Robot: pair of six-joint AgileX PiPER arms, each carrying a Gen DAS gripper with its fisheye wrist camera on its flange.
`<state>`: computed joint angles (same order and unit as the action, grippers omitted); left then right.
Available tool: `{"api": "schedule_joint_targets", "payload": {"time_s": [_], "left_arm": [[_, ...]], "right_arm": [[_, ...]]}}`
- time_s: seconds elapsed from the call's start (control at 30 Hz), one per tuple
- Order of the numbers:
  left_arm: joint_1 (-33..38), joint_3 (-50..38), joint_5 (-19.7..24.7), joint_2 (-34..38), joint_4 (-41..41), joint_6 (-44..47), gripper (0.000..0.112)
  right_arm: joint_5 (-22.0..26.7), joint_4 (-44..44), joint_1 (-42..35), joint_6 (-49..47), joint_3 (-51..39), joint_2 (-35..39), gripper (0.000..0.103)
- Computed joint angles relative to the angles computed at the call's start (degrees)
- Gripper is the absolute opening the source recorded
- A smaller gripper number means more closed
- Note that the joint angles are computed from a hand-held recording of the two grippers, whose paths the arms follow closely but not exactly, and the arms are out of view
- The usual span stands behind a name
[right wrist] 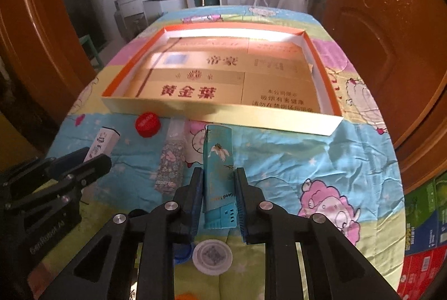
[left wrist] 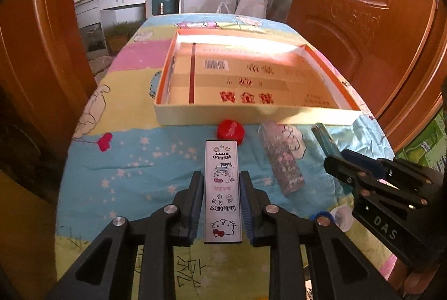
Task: Organize rigid objects
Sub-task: 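Carry the white box with the left tool while the right tool carries the teal tube into the tray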
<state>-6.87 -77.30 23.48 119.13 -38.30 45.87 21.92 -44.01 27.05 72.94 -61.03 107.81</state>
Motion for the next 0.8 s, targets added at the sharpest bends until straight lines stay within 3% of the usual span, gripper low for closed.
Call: {"api": "schedule_joint_targets", "payload": {"time_s": [0.3, 0.53, 0.67, 0.8], "left_arm": [[-0.9, -5.2, 2.6, -1.8, 4.9, -6.8, 0.026], [-1.9, -17.2, 7.2, 1.2, 12.1, -17.0, 0.026], [-2.9, -28.5, 12.8, 6.1, 17.2, -22.6, 0.026], [-4.4, -45.8, 21.4, 14.7, 24.2, -30.1, 0.026]], "right_arm": [[1.0, -0.3, -1.3, -2.9, 1.2, -5.4, 0.022], [-0.2, 7.0, -6.2, -14.8, -0.7, -8.0, 0.022], [-0.2, 14.4, -9.8, -25.1, -4.1, -7.4, 0.022], [0.8, 25.0, -13.4, -38.0, -9.0, -5.2, 0.022]]}}
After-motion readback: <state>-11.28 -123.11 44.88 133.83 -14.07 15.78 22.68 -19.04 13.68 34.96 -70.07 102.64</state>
